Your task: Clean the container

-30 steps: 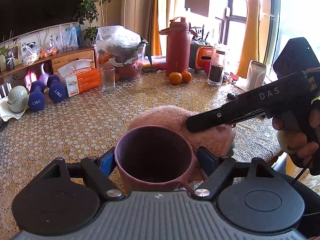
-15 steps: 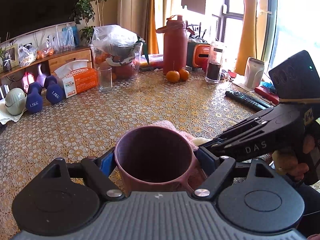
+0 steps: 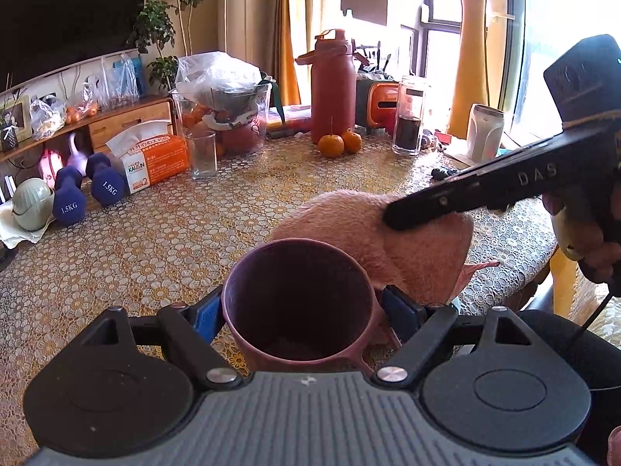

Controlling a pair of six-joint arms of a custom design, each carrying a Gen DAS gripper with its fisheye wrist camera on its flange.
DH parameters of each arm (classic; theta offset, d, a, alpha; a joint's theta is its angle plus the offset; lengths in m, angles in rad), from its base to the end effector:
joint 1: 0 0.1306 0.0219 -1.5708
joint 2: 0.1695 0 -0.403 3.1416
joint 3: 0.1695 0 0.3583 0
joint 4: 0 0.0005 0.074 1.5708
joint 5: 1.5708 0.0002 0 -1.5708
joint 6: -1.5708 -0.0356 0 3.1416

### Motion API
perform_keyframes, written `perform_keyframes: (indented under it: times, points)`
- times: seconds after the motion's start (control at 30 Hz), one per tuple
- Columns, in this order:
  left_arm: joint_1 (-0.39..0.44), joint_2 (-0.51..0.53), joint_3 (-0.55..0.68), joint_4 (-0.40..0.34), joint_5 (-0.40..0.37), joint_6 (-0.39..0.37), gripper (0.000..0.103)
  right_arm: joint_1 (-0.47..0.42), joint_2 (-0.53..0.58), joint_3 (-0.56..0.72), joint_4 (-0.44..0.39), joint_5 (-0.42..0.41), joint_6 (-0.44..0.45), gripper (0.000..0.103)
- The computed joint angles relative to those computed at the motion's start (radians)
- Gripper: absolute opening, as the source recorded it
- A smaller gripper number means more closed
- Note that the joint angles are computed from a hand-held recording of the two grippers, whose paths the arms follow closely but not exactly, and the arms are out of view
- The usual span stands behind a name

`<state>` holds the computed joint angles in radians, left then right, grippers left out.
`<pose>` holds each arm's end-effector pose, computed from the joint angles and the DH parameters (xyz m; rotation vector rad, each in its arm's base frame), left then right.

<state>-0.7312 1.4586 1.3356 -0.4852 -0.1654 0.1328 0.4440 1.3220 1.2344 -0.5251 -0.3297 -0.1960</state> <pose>0.3683 -0.3232 0.4265 0.5536 2.1154 -0.3133 0.3880 0.1968 0.4389 -0.4669 2.1884 0.7163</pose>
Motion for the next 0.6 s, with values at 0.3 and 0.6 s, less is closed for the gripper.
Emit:
perform_keyframes:
  times: [0.3,0.6]
  points:
    - [0.001,-0.009,-0.018,0.027,0.004,-0.005,0.084,-0.019,0.097,0.037,0.099,-0.198,-0.248,0.011]
    - [0.021,-0.011,-0.029,0.048,0.040,0.022,0.084,-0.056,0.158,-0.036,0.232,-0.291,-0.519,0.011]
